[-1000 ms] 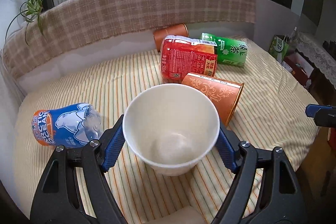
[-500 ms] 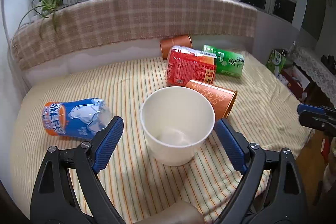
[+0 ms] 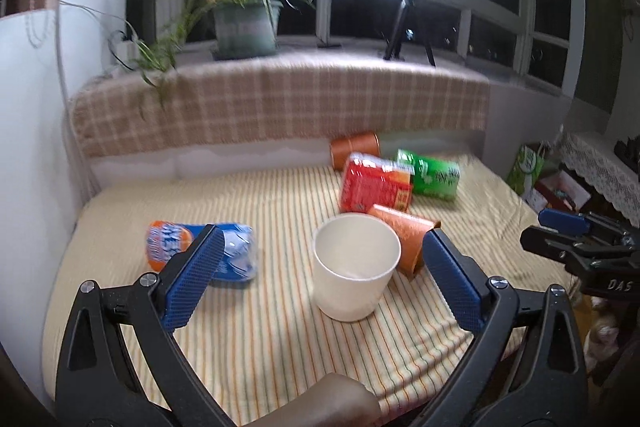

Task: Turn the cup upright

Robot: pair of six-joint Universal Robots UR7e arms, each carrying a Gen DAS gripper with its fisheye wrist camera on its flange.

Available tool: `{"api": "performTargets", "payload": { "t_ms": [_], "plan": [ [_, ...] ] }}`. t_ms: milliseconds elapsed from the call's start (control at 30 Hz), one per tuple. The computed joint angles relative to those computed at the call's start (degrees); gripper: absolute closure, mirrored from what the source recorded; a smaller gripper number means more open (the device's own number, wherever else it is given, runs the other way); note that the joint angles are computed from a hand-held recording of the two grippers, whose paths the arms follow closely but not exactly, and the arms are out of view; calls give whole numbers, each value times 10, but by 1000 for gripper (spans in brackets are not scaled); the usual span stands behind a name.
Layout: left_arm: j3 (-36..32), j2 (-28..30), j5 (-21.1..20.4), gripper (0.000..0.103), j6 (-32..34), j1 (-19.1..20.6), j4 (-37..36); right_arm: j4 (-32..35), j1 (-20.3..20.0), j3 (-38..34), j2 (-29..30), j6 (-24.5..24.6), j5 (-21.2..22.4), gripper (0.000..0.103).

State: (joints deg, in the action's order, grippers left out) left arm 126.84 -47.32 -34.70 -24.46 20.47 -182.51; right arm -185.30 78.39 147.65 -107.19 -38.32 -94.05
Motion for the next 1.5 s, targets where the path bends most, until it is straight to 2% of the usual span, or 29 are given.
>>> {"api": "performTargets", "payload": {
  "t_ms": [67,267,500,733,1133,1500],
  "plan": [
    [8,-5,19,2,-7,-10,-8,-19,1,3,1,1,4,24],
    [23,-14,82,1,-34,-38,-9,-83,1,8,16,16,8,21],
    [32,-19,106,0,-64,-51,13,-188,8,15,59,22,-14,13],
    [36,-21,116,0,-82,-56,30,-254,30,17,95,-1,-43,12],
    [45,-23,143,0,-89,-61,15,-272,41,14,111,-2,-51,12],
    [46,-25,142,0,-89,-61,18,-279,42,15,113,1,-55,12]
  ]
}}
